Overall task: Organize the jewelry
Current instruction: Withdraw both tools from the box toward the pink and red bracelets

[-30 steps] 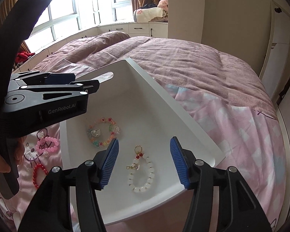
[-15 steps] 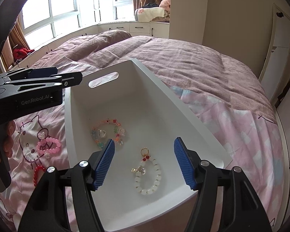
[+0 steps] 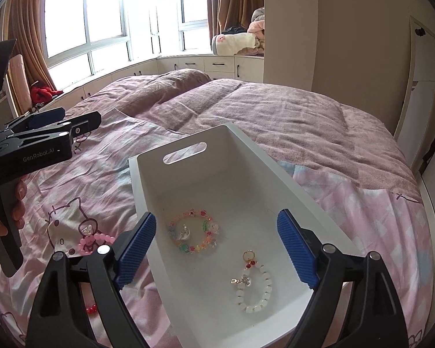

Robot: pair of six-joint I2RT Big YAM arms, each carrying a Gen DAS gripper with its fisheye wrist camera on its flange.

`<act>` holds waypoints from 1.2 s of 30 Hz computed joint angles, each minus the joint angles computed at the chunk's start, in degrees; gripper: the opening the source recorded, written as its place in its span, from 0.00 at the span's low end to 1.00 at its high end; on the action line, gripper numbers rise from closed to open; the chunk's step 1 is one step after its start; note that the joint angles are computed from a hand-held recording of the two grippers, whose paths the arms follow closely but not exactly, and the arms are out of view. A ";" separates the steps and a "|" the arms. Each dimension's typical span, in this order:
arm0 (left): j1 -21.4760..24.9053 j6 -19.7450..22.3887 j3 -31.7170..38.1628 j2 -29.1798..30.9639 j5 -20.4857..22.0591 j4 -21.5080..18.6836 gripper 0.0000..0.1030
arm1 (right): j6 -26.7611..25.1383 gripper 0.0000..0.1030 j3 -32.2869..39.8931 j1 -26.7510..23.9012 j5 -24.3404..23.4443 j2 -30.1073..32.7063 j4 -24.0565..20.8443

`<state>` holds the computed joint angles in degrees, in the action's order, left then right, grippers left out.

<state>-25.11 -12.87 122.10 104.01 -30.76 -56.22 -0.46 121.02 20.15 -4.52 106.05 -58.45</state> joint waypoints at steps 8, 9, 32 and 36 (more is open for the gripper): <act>3.55 -0.32 -9.20 -6.02 -0.75 1.47 0.89 | -1.33 0.84 1.70 3.33 -0.19 1.00 -0.02; 3.99 -0.64 -9.97 -6.54 -0.78 1.34 0.89 | -1.63 0.84 1.94 3.83 -0.12 1.20 -0.14; 9.99 -1.18 -23.89 -14.46 2.30 1.05 0.90 | -9.59 0.85 3.38 14.05 -0.21 4.81 -5.06; 10.04 -1.25 -26.45 -15.24 3.84 1.37 0.90 | -10.83 0.85 1.59 14.70 -0.17 4.52 -5.24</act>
